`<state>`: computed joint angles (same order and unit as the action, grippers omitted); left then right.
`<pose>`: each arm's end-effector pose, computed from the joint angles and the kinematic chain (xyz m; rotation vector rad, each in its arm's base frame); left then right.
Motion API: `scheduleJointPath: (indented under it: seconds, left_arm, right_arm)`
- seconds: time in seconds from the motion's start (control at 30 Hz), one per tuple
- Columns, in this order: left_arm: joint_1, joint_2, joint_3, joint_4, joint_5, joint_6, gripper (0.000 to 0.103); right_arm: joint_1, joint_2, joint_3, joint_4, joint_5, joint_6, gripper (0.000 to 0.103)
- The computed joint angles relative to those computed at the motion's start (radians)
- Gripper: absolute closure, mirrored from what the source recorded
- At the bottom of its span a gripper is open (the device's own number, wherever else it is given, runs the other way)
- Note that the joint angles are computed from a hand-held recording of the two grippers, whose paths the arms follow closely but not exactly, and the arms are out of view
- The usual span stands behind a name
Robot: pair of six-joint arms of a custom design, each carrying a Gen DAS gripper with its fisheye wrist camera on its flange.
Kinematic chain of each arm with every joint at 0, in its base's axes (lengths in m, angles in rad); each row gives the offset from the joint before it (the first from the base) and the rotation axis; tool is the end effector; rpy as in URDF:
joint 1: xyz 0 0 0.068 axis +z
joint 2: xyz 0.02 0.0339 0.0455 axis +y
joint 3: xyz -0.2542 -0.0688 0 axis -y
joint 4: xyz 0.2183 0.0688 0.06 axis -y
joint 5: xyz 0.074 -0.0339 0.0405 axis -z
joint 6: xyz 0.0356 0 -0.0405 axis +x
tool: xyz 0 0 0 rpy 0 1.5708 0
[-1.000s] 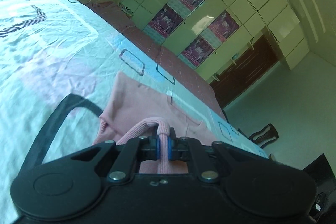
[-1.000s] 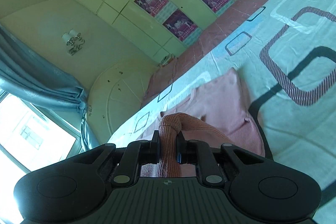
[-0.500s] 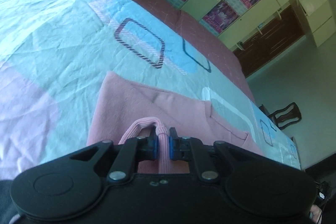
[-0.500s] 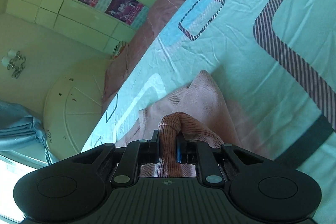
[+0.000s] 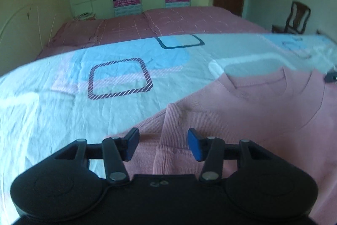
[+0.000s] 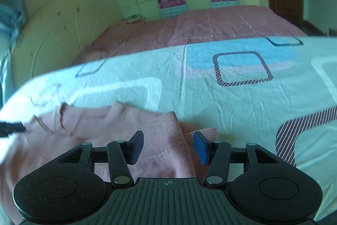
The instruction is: Fold small clothes
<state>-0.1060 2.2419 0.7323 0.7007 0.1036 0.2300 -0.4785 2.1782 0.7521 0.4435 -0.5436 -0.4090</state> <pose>0.3246 -0.0382 0.0192 0.4457 2.3328 -0.0639 0.2871 -0.1282 0.0280 -0.1178 2.3793 0.2888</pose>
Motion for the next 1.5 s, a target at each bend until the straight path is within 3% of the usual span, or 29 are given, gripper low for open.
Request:
scheduleJointPath:
  seconds: [0.07,0.13,0.17,0.23,0.3,0.33,0.37,0.43,0.63,0.77,0.87,0.93,0.97,1.0,1.03,1.1,1.13,1.2,1.33,1.43,1.5]
  left_arm:
    - [-0.031,0.025,0.029,-0.016,-0.043,0.027,0.061]
    - [-0.042,0.036,0.040,-0.024,-0.039,0.010,0.099]
    - [-0.057,0.036,0.021,0.018,-0.067,0.006,0.100]
    - [-0.069,0.037,-0.079,0.229,-0.077,-0.027,0.101]
    - [-0.053,0.041,-0.186,0.452,-0.092,-0.131,0.101]
    - [-0.037,0.049,-0.195,0.477,-0.100,-0.182,0.101]
    - [-0.023,0.057,-0.177,0.443,-0.115,-0.233,0.101]
    - [-0.007,0.076,-0.131,0.369,-0.112,-0.292,0.101]
    - [-0.034,0.048,-0.094,0.298,-0.152,-0.286,0.101]
    - [-0.051,0.083,0.013,0.126,-0.174,-0.232,0.100]
    - [-0.071,0.075,0.021,0.102,-0.206,-0.196,0.095]
    - [-0.089,0.028,-0.043,0.150,-0.265,-0.199,0.068]
    - [-0.096,-0.001,-0.098,0.209,-0.266,-0.196,0.067]
    - [-0.100,-0.050,-0.151,0.235,-0.216,-0.212,0.067]
    - [-0.115,-0.083,-0.186,0.246,-0.165,-0.249,0.068]
    - [-0.201,-0.099,-0.196,0.227,-0.109,-0.267,0.067]
    - [-0.259,-0.085,-0.183,0.219,-0.128,-0.262,0.064]
    - [-0.338,-0.041,-0.137,0.194,-0.126,-0.285,0.063]
    - [-0.386,0.056,-0.048,0.154,-0.143,-0.312,0.060]
    - [-0.344,0.080,-0.083,0.232,-0.207,-0.294,0.058]
    - [-0.286,0.081,-0.117,0.270,-0.300,-0.278,0.055]
  right_arm:
    - [0.037,0.025,-0.010,0.037,0.062,-0.057,0.050]
    - [0.051,0.057,0.004,0.040,0.065,-0.089,0.073]
    - [0.055,0.062,-0.008,0.071,0.068,-0.091,0.094]
    - [0.044,0.060,-0.084,0.228,0.031,-0.087,0.095]
    - [-0.007,0.049,-0.151,0.390,-0.047,0.003,0.096]
    - [-0.034,0.057,-0.168,0.462,-0.068,0.066,0.096]
    - [-0.044,0.080,-0.158,0.483,-0.057,0.093,0.096]
    - [-0.043,0.116,-0.096,0.404,-0.028,0.121,0.097]
    - [-0.008,0.127,-0.085,0.397,0.029,0.124,0.097]
    - [0.029,0.166,-0.044,0.351,0.114,0.109,0.097]
    - [0.053,0.151,-0.052,0.353,0.165,0.131,0.096]
    - [0.084,0.102,-0.140,0.463,0.245,0.155,0.068]
    - [0.093,0.089,-0.219,0.602,0.264,0.173,0.036]
    - [0.098,0.068,-0.273,0.658,0.239,0.172,0.035]
    - [0.122,0.020,-0.305,0.610,0.206,0.150,0.035]
    - [0.200,-0.009,-0.355,0.588,0.158,0.121,0.061]
    - [0.260,-0.008,-0.366,0.575,0.156,0.123,0.063]
    - [0.357,0.020,-0.359,0.560,0.122,0.153,0.063]
    - [0.506,0.103,-0.326,0.602,0.198,0.165,0.063]
    - [0.438,0.148,-0.300,0.637,0.205,0.151,0.063]
    - [0.348,0.155,-0.297,0.668,0.305,0.196,0.063]
